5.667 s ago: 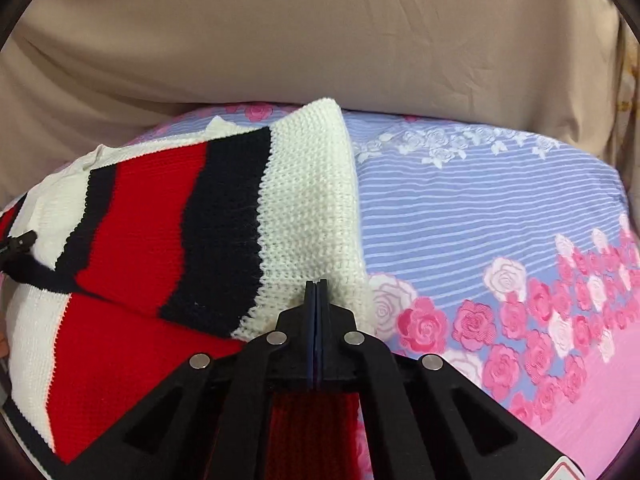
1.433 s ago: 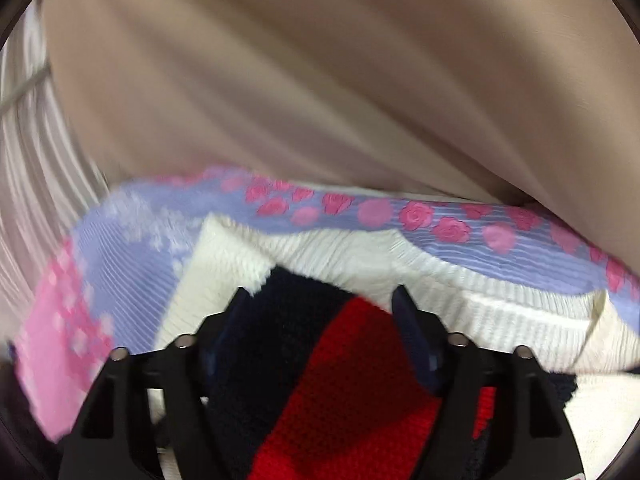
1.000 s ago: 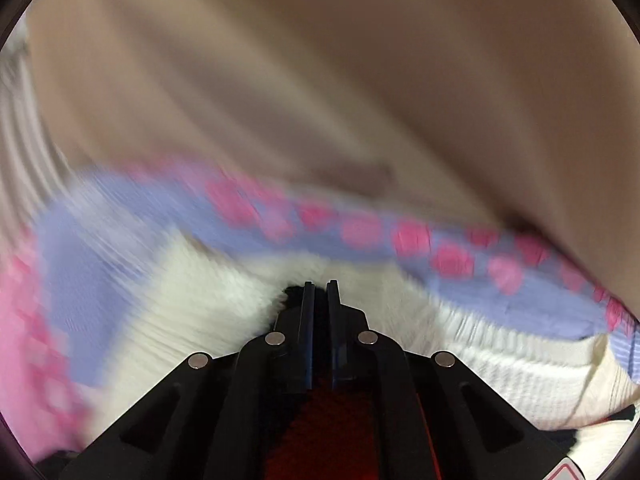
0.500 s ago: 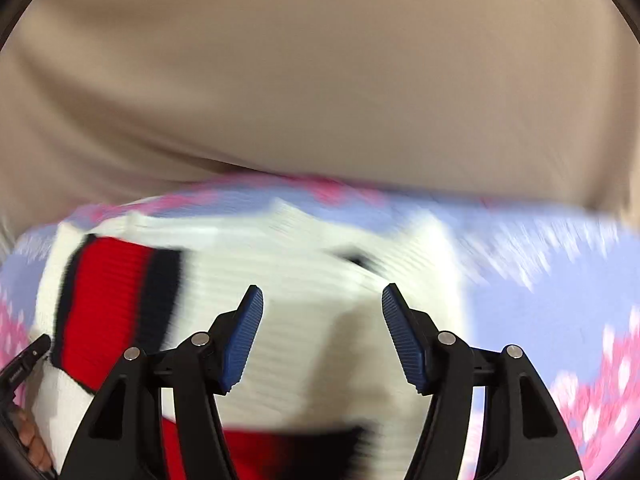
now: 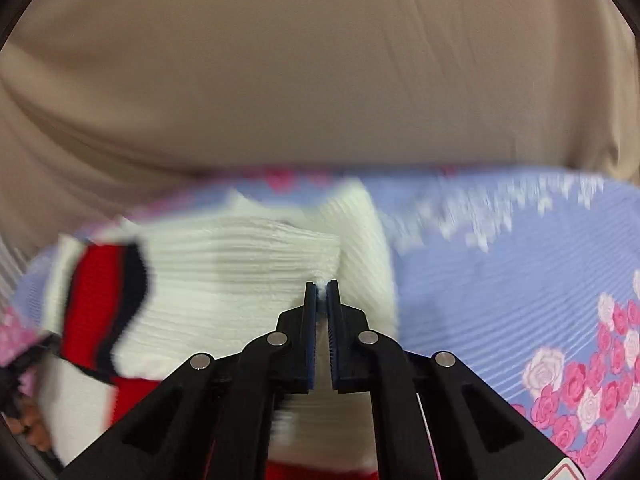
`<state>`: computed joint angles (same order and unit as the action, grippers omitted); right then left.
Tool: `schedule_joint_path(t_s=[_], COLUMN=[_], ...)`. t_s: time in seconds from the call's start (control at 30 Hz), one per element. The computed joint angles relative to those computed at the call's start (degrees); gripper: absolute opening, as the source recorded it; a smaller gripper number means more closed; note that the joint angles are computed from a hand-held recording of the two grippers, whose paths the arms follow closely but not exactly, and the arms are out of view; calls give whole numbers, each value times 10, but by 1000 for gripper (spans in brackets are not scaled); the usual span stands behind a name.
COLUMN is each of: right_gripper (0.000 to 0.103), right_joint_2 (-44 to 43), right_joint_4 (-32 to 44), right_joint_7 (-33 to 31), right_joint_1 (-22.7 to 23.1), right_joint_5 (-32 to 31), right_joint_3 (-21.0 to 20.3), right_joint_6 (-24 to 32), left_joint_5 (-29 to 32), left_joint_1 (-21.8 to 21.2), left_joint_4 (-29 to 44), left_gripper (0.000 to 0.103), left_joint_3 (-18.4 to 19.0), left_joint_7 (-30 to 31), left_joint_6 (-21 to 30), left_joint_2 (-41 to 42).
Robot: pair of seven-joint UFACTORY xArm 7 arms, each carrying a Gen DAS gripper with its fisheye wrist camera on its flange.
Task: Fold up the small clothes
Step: 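Open both grippers and release the folded sweater onto the bedspread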
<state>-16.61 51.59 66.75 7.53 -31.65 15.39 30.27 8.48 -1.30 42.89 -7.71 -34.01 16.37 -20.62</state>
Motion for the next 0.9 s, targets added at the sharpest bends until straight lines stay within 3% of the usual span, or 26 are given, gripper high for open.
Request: schedule_joint_path(t_s=[0.1,0.17,0.2,0.27,0.3,0.33,0.37,0.43,0.63,0.77,0.83,0.9], right_gripper=[4,4,11,23,35,52,58,63,69,70,75,75], right_joint_2=[-28,-76,-101,-174,-213,-254,-304,-374,-506,-518,-504,-498], right_joint_4=[-10,-32,-43,-73,-93,-106,-123,-144,-184,-211,-198,-215], right_joint_7=[4,18,25,30,31,34,34,35,136,217,231,241], right_joint_1=[14,17,17,32,42,57,81,122,232,271,269,274], right_joint_5=[43,68,76,96,108,123,143,183,318,379,365,365], right_joint_3=[-8,1,11,36,46,63,80,107,213,260,276,265], right_joint_6=[-16,-4,9,56,74,106,149,218,372,344,340,283], left_joint_5=[-10,-46,-85,-127,-136,-137,-141,-152,-142,-163,-173,-197], left_joint_1=[-8,-36,-70,-97,-95,-83,-76,-77,-34,-15,-17,-21], left_joint_4=[-1,-9,-16,-31,-47,-67,-94,-137,-220,-256,-260,-269], left_gripper=[25,29,29,33,40,55,72,84,88,91,93,93], left_joint_3=[8,37,69,98,100,93,95,108,123,125,111,111], left_joint_7=[8,41,82,136,149,151,158,184,246,249,246,234], left_joint_6=[-3,-18,-25,-10,8,25,50,88,346,487,505,507], left_joint_2=[0,-2,-8,-36,-66,-102,-154,-242,-507,-635,-660,-678])
